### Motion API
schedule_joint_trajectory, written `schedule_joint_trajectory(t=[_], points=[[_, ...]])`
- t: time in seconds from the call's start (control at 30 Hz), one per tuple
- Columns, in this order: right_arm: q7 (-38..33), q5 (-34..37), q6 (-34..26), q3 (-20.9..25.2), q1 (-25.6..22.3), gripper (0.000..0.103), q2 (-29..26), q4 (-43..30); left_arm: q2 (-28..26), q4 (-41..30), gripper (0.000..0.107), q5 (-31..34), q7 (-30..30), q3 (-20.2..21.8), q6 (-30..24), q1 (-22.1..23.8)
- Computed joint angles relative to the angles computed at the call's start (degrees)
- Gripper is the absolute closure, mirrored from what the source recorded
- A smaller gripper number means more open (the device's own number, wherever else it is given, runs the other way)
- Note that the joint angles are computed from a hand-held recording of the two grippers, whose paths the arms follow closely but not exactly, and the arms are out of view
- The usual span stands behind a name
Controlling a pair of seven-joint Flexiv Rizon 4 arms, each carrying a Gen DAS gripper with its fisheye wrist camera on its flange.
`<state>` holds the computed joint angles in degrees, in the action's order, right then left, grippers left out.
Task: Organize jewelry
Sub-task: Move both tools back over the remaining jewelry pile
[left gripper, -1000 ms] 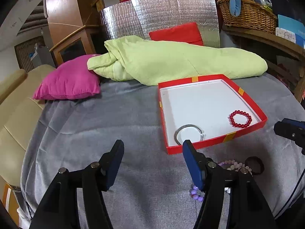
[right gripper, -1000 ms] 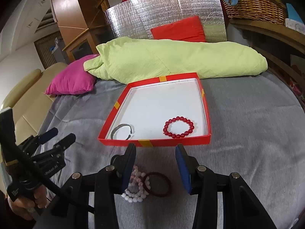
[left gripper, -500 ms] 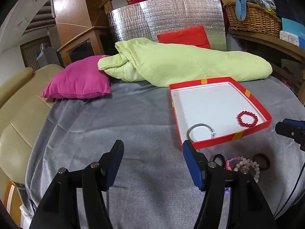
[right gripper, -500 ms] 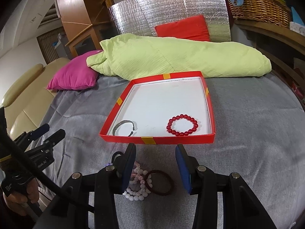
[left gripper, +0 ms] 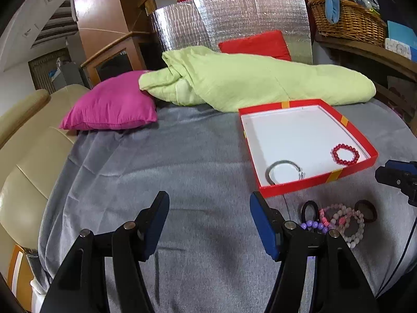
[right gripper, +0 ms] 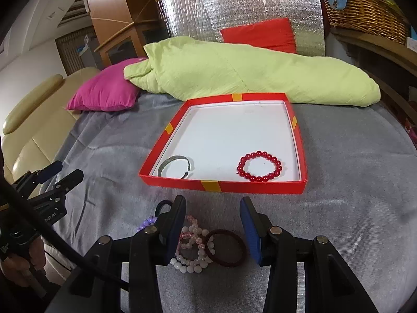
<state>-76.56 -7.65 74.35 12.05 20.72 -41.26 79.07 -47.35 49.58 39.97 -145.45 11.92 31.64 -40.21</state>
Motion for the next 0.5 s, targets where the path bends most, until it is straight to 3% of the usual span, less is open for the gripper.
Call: schedule_joint_trajectory(t=[0.4,0.5], points=[[-6.02,7.80,-12.19,5.06,-3.88,0.057,-2.92,-6.56,-1.42,2.76,0.040,-13.15,10.47,-6.09,5.25,5.69],[-8.29,11.25,-15.35,6.59,-5.11,0.064,-3.63,-8.46,-2.11,2.55,0.040,-15.43,12.43,-6.16,5.26,5.86]])
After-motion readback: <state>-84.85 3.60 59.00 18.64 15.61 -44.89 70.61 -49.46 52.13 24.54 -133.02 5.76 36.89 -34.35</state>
